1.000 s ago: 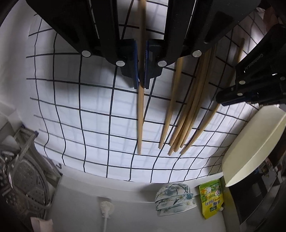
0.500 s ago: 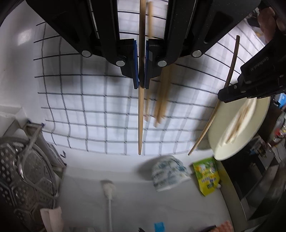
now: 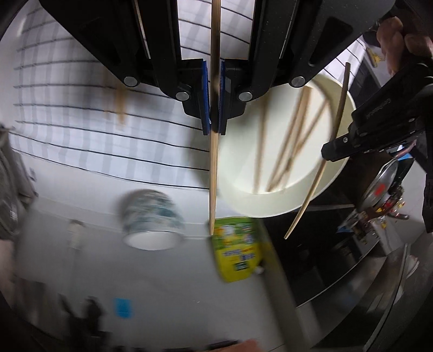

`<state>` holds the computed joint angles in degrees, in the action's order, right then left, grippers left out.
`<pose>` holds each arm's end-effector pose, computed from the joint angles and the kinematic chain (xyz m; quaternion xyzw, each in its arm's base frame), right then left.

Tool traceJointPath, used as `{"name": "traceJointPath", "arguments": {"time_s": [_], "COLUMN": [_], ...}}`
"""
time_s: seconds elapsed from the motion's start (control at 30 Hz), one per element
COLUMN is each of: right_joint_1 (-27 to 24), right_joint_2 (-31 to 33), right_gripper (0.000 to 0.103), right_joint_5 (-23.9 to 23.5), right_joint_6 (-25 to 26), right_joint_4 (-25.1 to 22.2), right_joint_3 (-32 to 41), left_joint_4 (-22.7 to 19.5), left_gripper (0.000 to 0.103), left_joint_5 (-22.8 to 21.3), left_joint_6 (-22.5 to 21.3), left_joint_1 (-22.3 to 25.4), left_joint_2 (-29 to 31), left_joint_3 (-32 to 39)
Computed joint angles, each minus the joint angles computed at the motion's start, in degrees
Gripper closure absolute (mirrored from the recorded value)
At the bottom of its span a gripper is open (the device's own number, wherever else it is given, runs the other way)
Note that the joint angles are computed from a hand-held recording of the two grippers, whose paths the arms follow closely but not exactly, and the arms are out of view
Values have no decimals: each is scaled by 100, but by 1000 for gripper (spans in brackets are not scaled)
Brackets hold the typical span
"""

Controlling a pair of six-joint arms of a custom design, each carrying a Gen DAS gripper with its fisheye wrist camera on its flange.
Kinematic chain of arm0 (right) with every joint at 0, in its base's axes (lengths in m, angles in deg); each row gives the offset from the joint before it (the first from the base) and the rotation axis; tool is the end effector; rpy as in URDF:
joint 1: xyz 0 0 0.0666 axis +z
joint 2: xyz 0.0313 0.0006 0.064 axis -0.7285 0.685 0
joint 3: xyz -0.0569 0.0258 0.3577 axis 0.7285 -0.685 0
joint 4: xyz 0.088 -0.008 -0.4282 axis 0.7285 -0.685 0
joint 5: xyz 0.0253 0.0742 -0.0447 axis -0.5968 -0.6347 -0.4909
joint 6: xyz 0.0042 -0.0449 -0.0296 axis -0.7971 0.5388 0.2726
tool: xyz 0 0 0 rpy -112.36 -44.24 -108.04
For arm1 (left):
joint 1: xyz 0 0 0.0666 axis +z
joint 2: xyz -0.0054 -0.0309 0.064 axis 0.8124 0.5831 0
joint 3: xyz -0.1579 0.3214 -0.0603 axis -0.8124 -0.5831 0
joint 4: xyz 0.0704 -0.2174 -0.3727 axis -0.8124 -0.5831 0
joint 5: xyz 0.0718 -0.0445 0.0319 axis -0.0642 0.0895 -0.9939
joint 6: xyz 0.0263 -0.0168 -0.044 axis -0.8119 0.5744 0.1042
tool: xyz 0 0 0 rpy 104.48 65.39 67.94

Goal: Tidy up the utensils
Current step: 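Carry both chopsticks into the white basin and open both tools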

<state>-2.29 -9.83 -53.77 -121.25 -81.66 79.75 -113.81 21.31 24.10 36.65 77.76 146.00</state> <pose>0.3182 0.2963 0.4450 0.0470 0.9360 0.1145 0.3297 0.3638 -0.1180 0.4406 0.1336 0.9356 -0.0756 0.3181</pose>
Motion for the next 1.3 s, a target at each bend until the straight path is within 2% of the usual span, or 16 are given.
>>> {"name": "traceJointPath", "arguments": {"time_s": [0.2,0.37,0.77,0.97,1.03,1.1,1.13,1.17,1.2,1.3], "right_joint_1": [45,14,-141,-150,-146,-129,-121,-106,-98,-49], "right_joint_2": [1237,1854,2342,2316,2267,2215,2193,2162,2147,2081], "right_gripper": [97,97,97,96,93,92,90,87,85,85], "right_joint_5": [-387,-668,-1017,-911,-865,-786,-765,-732,-709,-637], "right_joint_6": [249,234,-225,-314,-348,-387,-403,-419,-420,-432], "right_joint_4": [229,264,151,110,110,66,52,28,5,-76], "right_joint_3": [1008,1490,1655,1640,1610,1599,1595,1589,1593,1591], "left_joint_4": [138,239,241,71,35,37,65,114,138,74], "left_gripper": [96,96,96,95,86,64,59,48,45,44], "left_joint_5": [227,402,585,665,647,631,634,612,597,626], "left_joint_6": [-363,-637,-983,-927,-914,-889,-882,-867,-861,-878], "left_joint_1": [660,916,1105,1170,1183,1206,1223,1242,1263,1314], "left_joint_2": [343,641,1214,1325,1310,1262,1225,1162,1125,1090], "left_joint_3": [45,52,179,286,292,281,267,234,225,275]}}
